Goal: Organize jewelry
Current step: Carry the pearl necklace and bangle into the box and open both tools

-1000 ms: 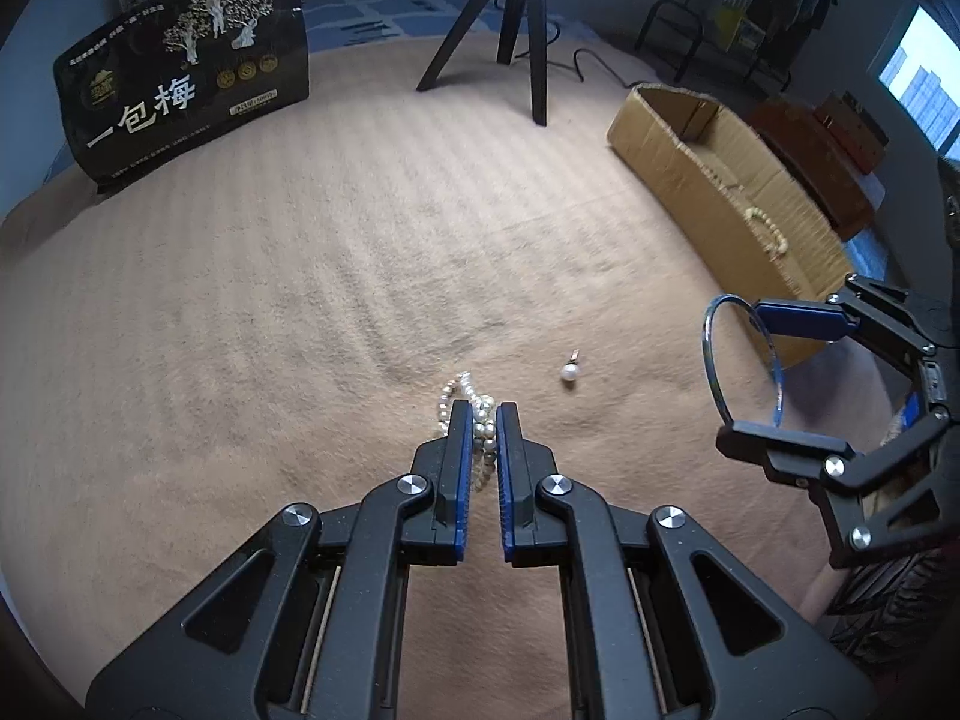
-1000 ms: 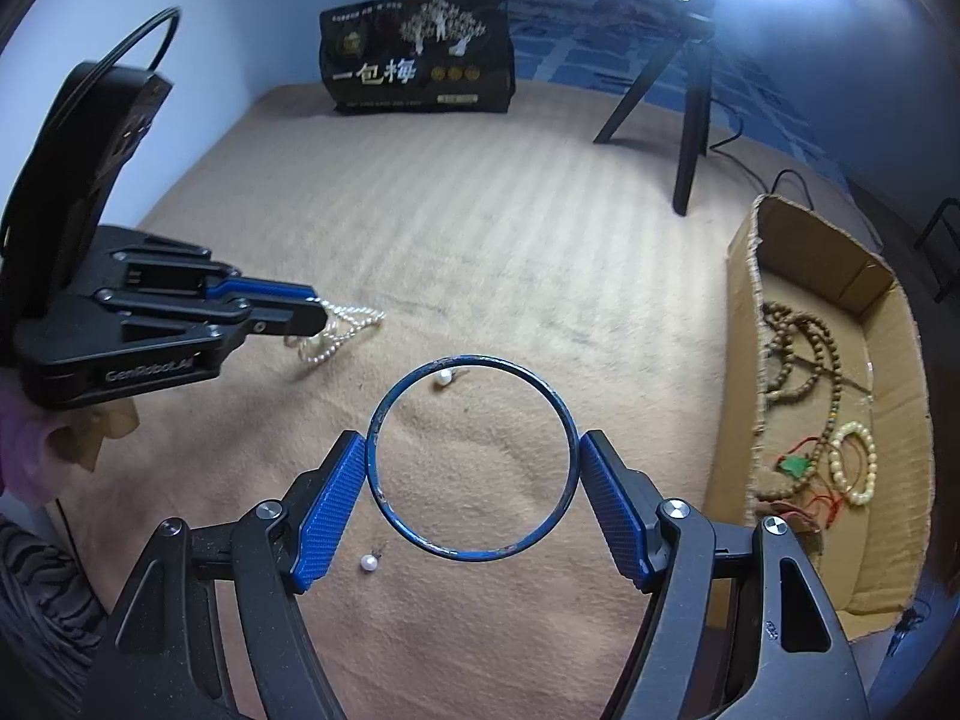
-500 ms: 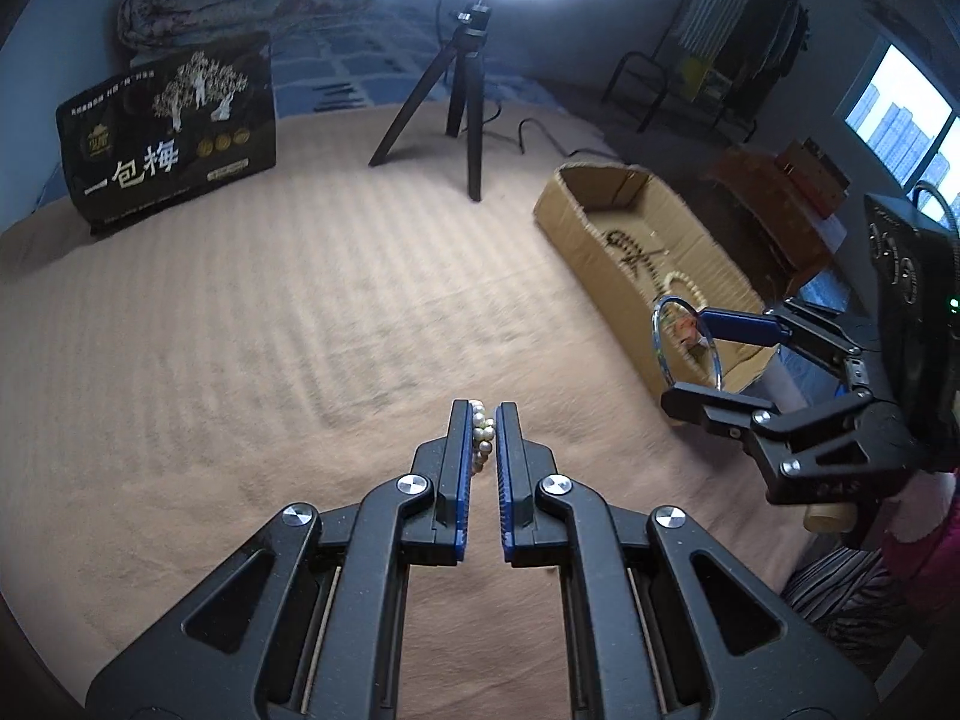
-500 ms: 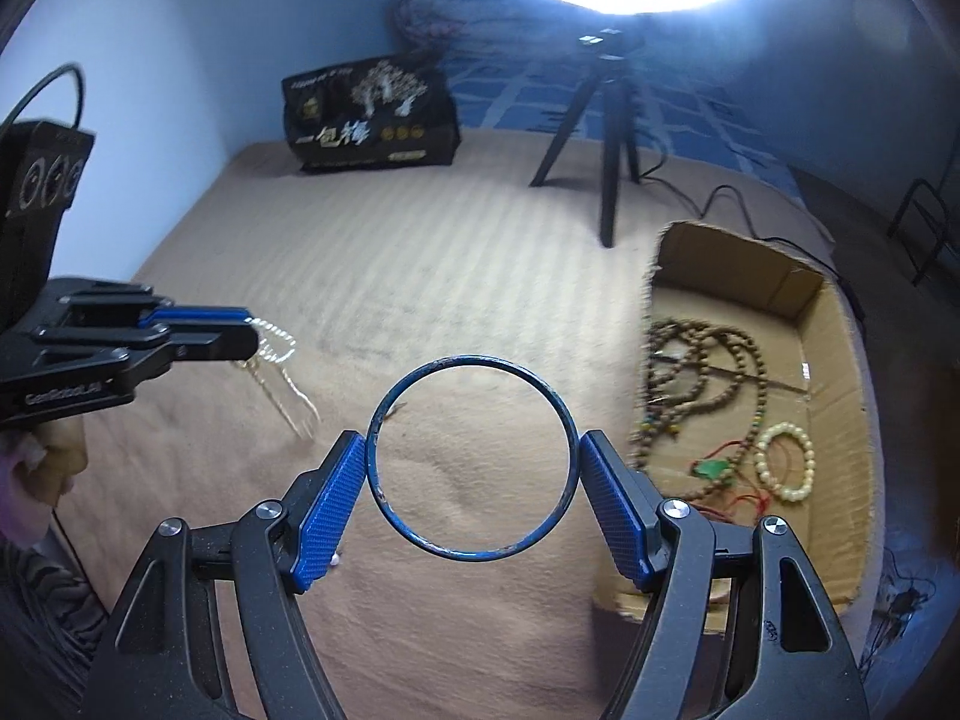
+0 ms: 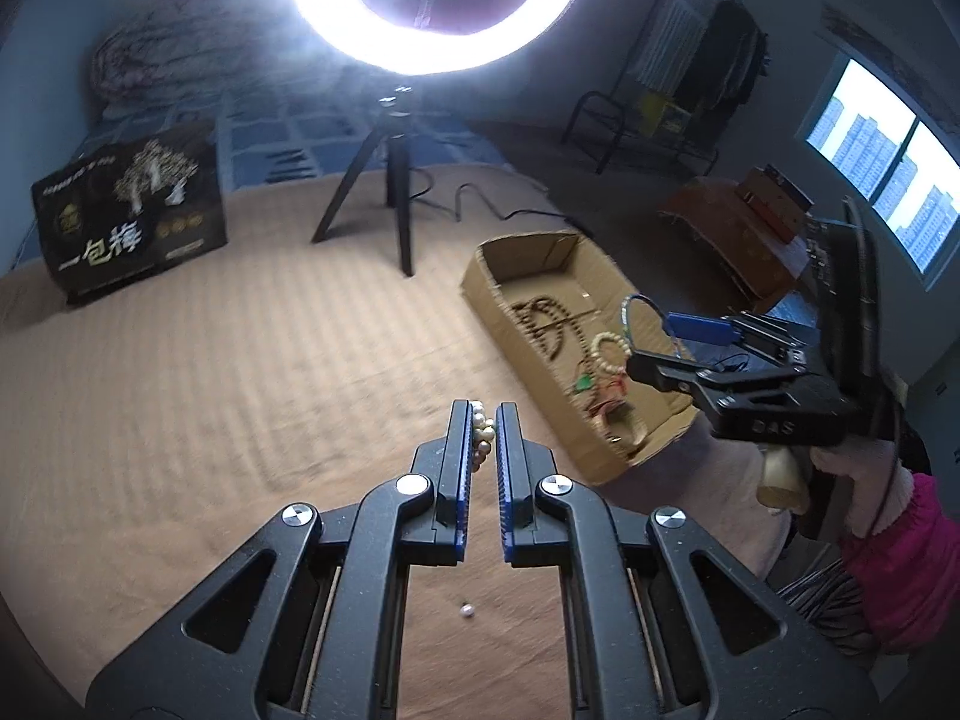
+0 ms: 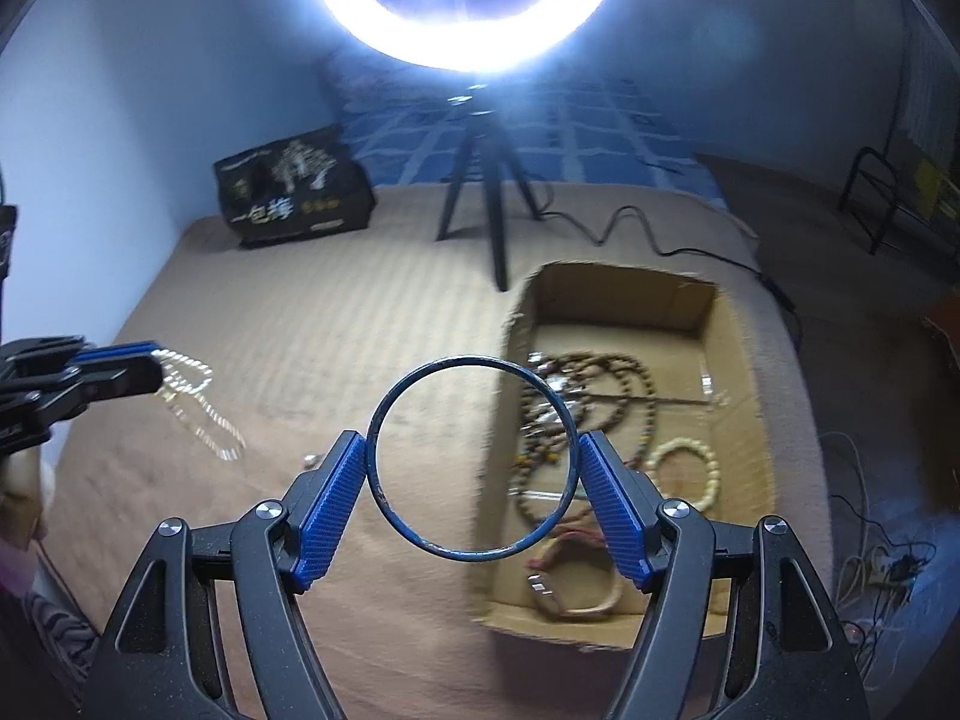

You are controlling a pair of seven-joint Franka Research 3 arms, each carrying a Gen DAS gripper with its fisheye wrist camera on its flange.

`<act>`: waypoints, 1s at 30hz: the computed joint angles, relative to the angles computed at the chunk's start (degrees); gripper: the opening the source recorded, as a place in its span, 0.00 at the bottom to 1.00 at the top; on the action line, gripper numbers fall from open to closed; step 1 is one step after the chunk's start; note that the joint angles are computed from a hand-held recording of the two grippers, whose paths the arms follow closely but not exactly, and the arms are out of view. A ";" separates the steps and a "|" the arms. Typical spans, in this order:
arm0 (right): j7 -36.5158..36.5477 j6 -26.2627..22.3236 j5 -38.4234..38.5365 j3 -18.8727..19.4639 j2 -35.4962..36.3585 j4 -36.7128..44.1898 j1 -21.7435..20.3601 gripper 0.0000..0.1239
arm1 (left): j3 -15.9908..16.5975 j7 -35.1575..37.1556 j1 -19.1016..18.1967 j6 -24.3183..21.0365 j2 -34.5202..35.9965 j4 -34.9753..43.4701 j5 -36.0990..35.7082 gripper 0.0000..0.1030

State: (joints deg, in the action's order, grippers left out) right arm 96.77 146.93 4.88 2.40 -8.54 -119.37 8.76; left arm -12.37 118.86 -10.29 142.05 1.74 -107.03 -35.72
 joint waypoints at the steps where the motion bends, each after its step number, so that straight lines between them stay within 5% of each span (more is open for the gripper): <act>1: 0.20 -0.02 -0.15 -0.18 -0.08 -0.01 -0.23 0.58 | -0.23 0.10 -0.22 0.02 0.20 0.40 -0.19 0.05; 30: 1.41 -2.18 1.91 -3.48 3.56 1.83 -4.81 0.58 | -8.32 -3.94 -5.18 3.80 12.71 13.01 6.62 0.05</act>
State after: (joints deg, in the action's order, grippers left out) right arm 98.19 144.75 6.79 -1.08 -4.98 -117.54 3.95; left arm -20.69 114.92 -15.47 145.85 14.44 -94.02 -29.10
